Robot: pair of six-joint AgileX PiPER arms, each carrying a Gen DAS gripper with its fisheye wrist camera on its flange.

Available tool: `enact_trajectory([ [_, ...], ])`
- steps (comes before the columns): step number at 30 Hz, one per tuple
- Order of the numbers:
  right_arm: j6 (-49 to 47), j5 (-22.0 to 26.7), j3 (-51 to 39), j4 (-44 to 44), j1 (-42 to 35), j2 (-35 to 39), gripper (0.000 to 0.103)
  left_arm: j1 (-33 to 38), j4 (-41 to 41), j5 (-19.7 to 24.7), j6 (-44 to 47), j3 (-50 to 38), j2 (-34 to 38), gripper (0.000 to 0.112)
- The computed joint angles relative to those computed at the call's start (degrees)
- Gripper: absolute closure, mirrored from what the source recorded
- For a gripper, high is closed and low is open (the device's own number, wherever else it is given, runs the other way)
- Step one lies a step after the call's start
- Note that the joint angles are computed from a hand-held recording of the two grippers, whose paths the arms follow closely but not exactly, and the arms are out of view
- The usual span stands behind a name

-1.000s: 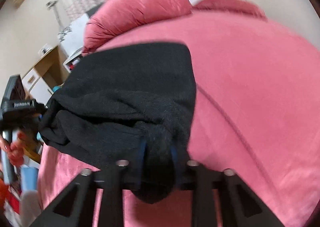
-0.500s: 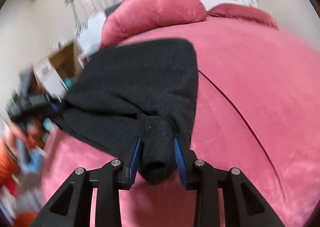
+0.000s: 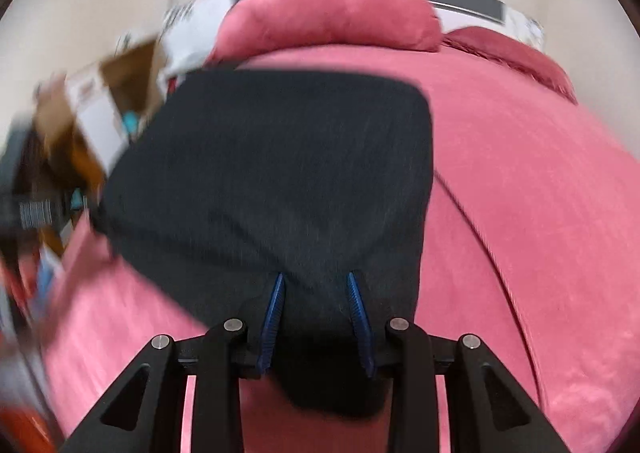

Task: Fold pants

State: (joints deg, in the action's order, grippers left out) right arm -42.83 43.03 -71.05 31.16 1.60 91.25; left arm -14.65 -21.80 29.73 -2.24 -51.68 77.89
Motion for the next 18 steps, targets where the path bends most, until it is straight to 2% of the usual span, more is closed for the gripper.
enact_trajectory([
  [2, -3.68, 1.17, 2.92, 2.84, -2.50, -1.51, 0.070, 1.28, -3.73, 1.11, 3.26, 0.40, -0.96, 0.057],
  [3, -5.11, 3.26, 2.80, 5.20, -4.50, -1.53, 0.070, 2.19, -6.07, 1.59, 4.87, 0.36, -1.55, 0.058],
  [4, -6.32, 7.65, 1.59, 9.86, -8.03, -0.91, 0.070, 3.45, -8.51, 2.31, 6.59, 0.07, -2.19, 0.058],
  [6, -6.62, 12.69, -0.21, 15.73, -12.78, 0.33, 0.070, 5.50, -11.79, 1.87, 8.62, -0.18, -3.67, 0.056],
  [7, -6.15, 14.56, -1.57, 19.62, -15.55, 1.40, 0.069, 6.32, -11.58, 1.21, 8.06, -0.74, -4.08, 0.045],
  [8, -6.19, 15.10, -2.68, 22.00, -16.96, 2.34, 0.064, 6.49, -9.07, 0.65, 5.42, -1.83, -3.90, 0.032],
  [9, -5.85, 15.09, -3.83, 23.79, -17.87, 3.09, 0.061, 6.45, -5.76, 0.29, 2.27, -2.92, -3.55, 0.029],
  [11, -2.48, 14.65, -8.41, 23.94, -17.96, 5.83, 0.048, 6.62, -2.48, 1.37, -0.15, -6.86, -0.58, 0.026],
  [12, -0.47, 15.12, -11.14, 22.99, -17.52, 7.72, 0.046, 6.79, -2.23, 2.85, 0.13, -8.90, 1.35, 0.024],
  [14, 5.60, 18.14, -19.90, 19.13, -15.54, 14.09, 0.046, 6.26, 0.25, 6.80, -1.45, -13.98, 6.47, 0.022],
  [16, 10.19, 21.06, -26.05, 16.51, -14.23, 19.27, 0.046, 6.65, -0.80, 11.28, 0.04, -18.39, 11.36, 0.021],
  [18, 12.93, 22.18, -29.82, 15.68, -13.07, 22.94, 0.046, 6.83, -1.68, 13.07, 1.35, -20.20, 14.29, 0.015],
])
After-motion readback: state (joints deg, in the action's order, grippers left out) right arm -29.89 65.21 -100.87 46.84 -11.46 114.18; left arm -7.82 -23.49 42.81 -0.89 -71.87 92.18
